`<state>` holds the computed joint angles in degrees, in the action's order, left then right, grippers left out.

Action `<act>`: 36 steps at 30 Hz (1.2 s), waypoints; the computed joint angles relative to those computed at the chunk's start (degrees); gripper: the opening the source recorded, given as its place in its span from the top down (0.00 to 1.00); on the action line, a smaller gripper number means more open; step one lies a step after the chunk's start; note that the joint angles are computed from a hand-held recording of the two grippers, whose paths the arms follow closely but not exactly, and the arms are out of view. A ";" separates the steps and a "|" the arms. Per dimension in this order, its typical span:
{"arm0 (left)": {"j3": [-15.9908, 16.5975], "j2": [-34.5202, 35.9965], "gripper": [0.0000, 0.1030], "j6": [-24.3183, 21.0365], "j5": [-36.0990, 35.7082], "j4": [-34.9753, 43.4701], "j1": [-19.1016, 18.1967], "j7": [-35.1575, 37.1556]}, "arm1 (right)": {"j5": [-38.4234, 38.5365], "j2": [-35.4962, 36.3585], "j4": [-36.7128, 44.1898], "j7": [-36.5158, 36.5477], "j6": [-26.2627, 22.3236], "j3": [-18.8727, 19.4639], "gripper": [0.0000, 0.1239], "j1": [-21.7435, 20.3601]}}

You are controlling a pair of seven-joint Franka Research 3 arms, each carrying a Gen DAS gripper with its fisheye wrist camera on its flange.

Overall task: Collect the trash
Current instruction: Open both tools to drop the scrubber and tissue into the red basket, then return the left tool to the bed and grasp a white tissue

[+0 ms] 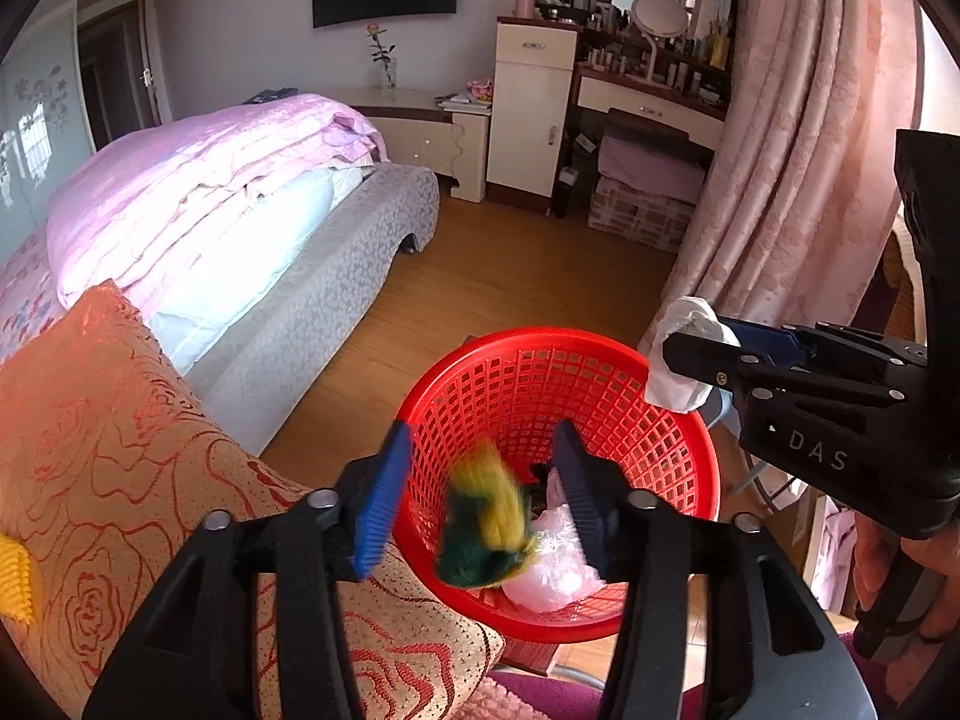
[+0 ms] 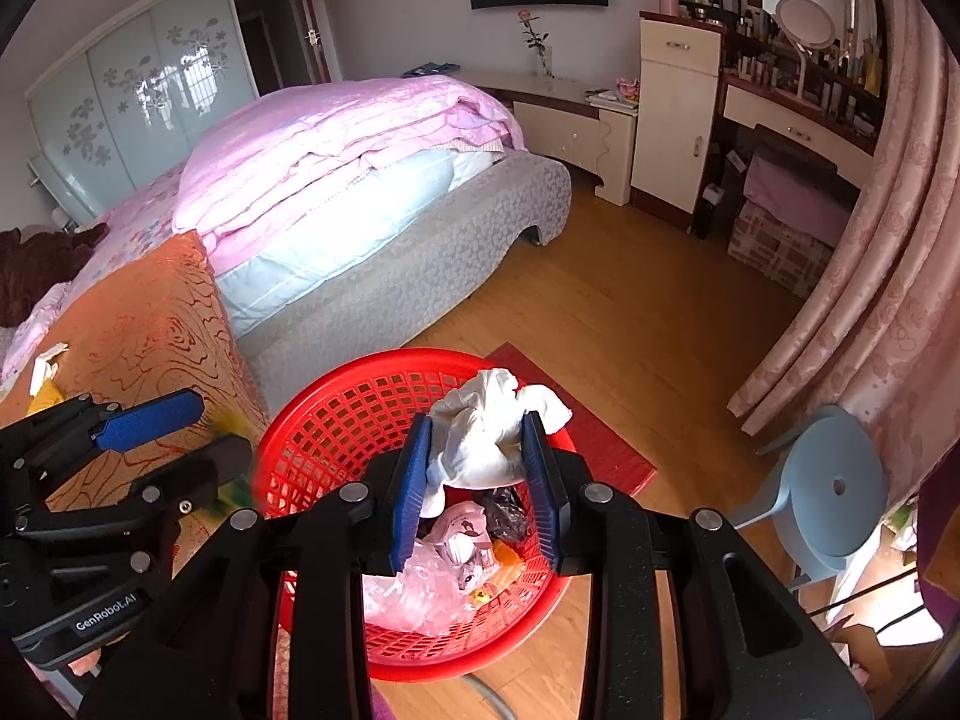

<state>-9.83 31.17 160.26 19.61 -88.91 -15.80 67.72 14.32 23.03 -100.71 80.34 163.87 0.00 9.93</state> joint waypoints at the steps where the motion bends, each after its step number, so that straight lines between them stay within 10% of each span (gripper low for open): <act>1: 0.18 0.17 0.46 -0.08 0.08 0.30 -0.25 -0.33 | 0.23 -0.08 -0.17 0.05 0.27 0.09 0.67 -0.04; 36: 8.24 -11.12 0.37 2.34 17.09 -11.99 -0.72 -26.00 | 3.35 -1.56 -2.77 -5.38 5.00 3.08 0.52 -0.44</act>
<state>-1.58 20.06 162.60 36.70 -100.89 -16.52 41.72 17.66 21.47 -103.48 74.95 168.88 3.09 9.49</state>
